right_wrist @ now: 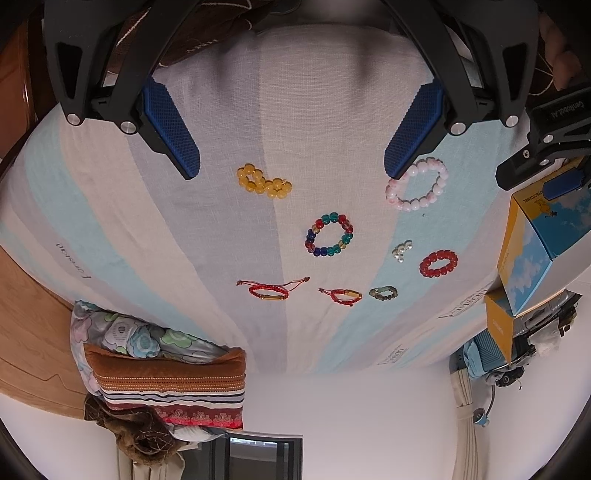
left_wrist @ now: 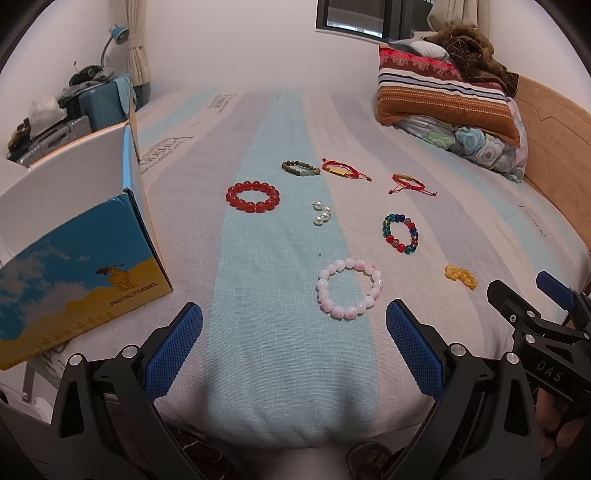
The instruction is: Organize jewelry
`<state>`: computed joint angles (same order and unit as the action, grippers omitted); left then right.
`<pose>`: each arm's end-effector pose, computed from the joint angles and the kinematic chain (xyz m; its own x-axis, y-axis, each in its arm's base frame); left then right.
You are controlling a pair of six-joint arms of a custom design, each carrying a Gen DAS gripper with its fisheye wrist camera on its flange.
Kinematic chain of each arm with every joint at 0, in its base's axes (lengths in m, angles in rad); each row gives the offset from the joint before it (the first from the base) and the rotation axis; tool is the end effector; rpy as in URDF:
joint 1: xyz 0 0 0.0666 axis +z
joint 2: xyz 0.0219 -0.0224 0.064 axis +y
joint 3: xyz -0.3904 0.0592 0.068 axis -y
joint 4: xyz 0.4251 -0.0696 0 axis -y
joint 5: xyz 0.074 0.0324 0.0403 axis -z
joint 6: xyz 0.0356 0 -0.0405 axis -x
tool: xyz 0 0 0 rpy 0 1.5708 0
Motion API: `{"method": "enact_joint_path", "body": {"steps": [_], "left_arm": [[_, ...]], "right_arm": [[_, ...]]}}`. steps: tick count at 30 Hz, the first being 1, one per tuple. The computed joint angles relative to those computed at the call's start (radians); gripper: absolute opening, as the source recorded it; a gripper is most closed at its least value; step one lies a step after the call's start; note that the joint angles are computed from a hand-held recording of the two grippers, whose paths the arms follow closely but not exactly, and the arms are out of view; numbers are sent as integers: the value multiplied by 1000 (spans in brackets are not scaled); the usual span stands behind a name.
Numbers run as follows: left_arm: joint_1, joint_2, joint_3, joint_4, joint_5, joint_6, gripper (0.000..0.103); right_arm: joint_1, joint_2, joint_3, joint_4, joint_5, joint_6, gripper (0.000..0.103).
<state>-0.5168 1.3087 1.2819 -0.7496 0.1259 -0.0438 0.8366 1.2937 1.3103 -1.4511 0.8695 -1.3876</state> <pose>0.4229 -0.2460 0.4372 -0.5837 0.3817 -0.7166 0.5942 0.8023 -0.0567 0.3009 0.2922 0.4357 -0.5235 0.3668 -0.7690 0.5781 0.8160 -0.0043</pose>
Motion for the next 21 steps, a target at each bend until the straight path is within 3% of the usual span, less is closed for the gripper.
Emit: {"method": "enact_joint_path", "body": {"steps": [17,21], "left_arm": [[-7,-5,-1,-4,-6,0,97],[-7,6,32,-44,19,-6,97]], "right_arm": [[0,1,1,-3,2,0,96],[-6,-15,5,11,-6,21,96]]}}
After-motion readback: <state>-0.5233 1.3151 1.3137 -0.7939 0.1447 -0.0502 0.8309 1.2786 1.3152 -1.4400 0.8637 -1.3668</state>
